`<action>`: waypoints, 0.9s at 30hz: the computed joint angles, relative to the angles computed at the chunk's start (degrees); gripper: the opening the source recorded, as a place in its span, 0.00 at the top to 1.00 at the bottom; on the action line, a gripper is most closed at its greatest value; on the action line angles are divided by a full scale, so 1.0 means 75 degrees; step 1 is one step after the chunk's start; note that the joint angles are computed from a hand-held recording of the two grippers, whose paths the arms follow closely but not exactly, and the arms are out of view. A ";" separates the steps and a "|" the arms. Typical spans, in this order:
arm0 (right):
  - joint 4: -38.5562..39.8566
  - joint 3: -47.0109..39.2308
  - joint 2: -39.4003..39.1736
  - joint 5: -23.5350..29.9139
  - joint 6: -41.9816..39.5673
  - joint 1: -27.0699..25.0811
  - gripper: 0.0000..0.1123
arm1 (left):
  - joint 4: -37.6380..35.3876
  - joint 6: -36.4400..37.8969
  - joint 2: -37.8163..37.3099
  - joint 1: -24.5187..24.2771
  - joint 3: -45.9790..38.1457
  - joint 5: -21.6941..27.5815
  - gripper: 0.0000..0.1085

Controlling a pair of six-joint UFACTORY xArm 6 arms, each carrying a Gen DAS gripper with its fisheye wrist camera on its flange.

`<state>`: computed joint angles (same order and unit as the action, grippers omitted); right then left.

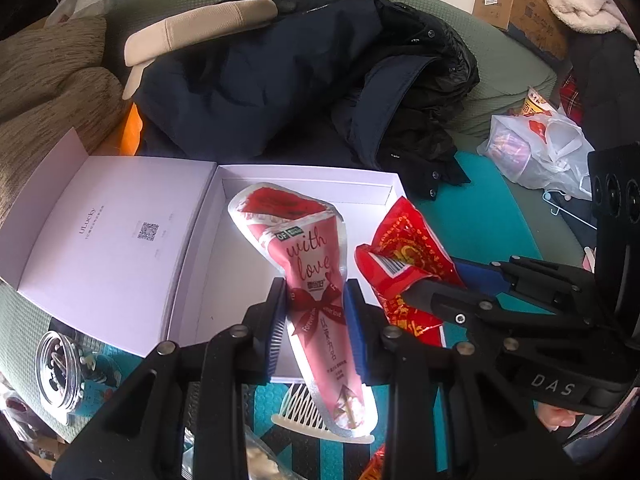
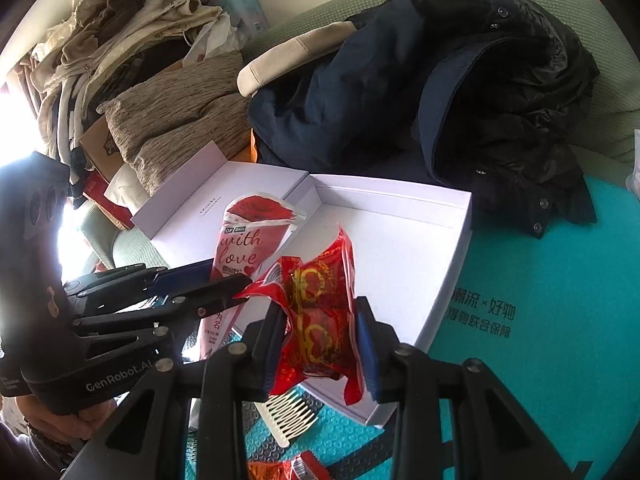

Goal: Organize objects
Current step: 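Carry the pink packet over the white box with the left tool while the right tool follows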

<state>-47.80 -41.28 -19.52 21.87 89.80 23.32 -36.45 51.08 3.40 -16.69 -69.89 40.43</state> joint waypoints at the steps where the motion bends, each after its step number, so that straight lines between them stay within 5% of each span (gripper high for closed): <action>1: 0.0001 -0.0039 0.0064 -0.0044 -0.0063 -0.0069 0.70 | -0.0008 -0.0032 0.0125 -0.0021 -0.0124 0.0014 0.75; 27: 0.0002 -0.1090 0.1573 -0.0620 -0.1267 -0.1530 0.70 | 0.0812 -0.0913 0.3041 -0.0489 -0.3308 0.0230 0.75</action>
<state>-47.78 -49.46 -7.72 17.22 80.30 11.84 -30.36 44.23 26.21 -20.36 -94.70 42.15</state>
